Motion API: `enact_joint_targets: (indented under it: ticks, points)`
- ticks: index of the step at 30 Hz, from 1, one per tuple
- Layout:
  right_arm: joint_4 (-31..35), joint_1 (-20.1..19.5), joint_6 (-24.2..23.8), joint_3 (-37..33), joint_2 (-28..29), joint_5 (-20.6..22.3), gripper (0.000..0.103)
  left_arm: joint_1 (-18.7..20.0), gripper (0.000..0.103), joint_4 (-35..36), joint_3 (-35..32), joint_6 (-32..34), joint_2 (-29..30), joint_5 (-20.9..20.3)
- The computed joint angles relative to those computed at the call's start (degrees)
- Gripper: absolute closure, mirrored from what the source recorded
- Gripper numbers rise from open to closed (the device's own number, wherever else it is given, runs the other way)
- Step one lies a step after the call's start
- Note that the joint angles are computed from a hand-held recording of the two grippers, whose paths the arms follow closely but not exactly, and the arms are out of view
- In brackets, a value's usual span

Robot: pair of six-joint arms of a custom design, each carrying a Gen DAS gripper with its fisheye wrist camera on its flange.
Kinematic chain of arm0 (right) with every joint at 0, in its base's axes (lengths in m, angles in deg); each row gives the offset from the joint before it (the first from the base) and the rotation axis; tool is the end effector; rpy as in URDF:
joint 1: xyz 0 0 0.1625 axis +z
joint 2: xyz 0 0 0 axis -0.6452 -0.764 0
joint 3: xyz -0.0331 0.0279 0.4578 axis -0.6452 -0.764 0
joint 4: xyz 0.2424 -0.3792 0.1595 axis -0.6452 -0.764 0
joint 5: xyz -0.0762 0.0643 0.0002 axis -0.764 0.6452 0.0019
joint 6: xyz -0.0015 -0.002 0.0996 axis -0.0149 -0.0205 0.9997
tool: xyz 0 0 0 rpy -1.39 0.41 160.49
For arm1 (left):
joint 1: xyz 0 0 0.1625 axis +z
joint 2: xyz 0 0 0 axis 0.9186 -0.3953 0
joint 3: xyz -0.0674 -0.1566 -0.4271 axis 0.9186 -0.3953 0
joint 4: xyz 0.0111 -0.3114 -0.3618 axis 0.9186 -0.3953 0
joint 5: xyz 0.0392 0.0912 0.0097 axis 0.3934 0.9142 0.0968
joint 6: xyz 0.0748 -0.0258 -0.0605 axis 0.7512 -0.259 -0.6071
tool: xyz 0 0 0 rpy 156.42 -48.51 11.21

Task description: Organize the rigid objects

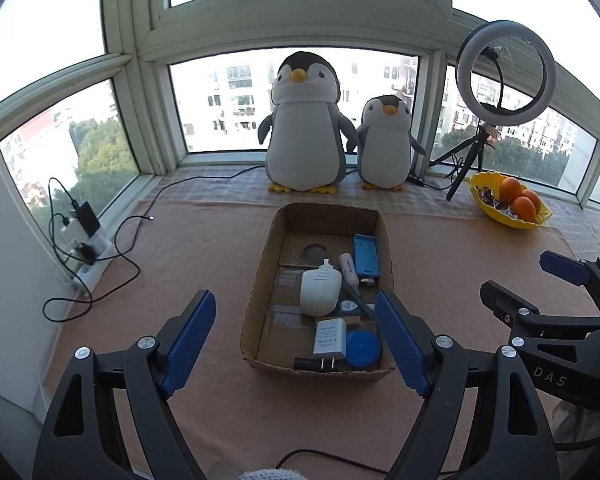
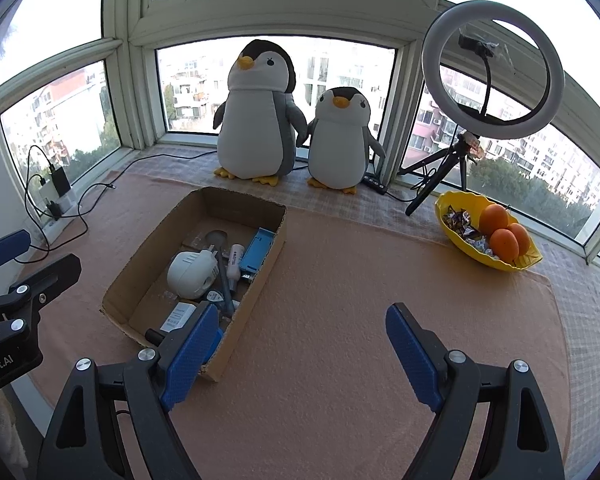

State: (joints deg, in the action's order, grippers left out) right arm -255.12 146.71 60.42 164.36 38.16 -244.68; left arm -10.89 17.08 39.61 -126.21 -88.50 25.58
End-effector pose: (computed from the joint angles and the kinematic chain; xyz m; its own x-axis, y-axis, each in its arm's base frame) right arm 0.2526 -0.7026 0.2387 -0.5611 0.4854 0.6705 -0.2624 0.6639 -0.7003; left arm -0.3239 -0.7943 0.1723 -0.5245 0.6389 -0.5627 0.8378 0.5051 -0.2074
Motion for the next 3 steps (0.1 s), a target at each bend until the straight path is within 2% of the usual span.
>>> enact_joint_targets:
  ticks: [3]
  points:
    - [0.15, -0.08, 0.12, 0.01, -0.01, -0.15, 0.020, 0.03, 0.021, 0.34, -0.37, -0.07, 0.20, -0.04]
